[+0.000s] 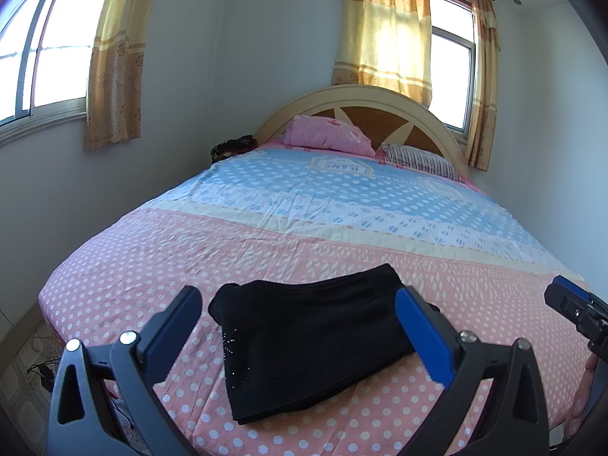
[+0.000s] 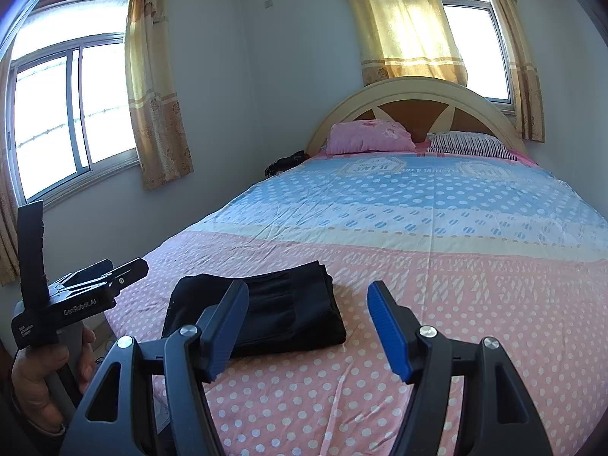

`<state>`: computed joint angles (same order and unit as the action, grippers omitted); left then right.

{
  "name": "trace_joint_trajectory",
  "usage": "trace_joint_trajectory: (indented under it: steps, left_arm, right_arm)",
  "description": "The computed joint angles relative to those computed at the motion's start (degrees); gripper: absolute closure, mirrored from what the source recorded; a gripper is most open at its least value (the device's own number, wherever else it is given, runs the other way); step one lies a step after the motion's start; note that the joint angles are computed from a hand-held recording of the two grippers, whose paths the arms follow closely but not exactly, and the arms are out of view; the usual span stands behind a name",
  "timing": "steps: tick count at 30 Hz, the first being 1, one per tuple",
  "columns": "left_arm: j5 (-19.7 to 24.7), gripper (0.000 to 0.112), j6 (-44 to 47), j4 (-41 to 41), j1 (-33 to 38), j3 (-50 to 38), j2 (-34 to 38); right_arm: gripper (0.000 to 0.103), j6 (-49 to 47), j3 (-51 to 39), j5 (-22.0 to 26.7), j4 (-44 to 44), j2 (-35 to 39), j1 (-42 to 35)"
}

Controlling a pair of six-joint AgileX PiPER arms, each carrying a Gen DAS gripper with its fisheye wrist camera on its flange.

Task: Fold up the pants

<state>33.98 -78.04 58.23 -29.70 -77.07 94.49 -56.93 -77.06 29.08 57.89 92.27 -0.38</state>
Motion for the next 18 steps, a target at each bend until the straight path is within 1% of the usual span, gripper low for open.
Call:
trace_joint_trajectory:
  steps: [10,13,16,18]
  left_arm:
    - [-0.24,0.009,0.63,-0.3,0.05,0.1,0.17]
    - [0.04,0.009,0.49,0.07,-0.16,0.11,0.23]
    - [1.54,0.009,1.06,0.15,-0.5,-0.75,0.82]
    - [0.9,0.009,1.93,-0.42,-0.34,-0.59,0.59]
  right_arm:
    - [0.036,-0.16,0.46,-0.22,0.18,-0.01,0.46]
    - [0.036,-0.79,0.69,-0.49,0.85,-0.08,0.48]
    - [0.036,-1.24,0.92,-0.97,1.49,-0.15,0.57]
    - [0.036,-1.3,0.98,-1.23,1.59,-0.02,0.7]
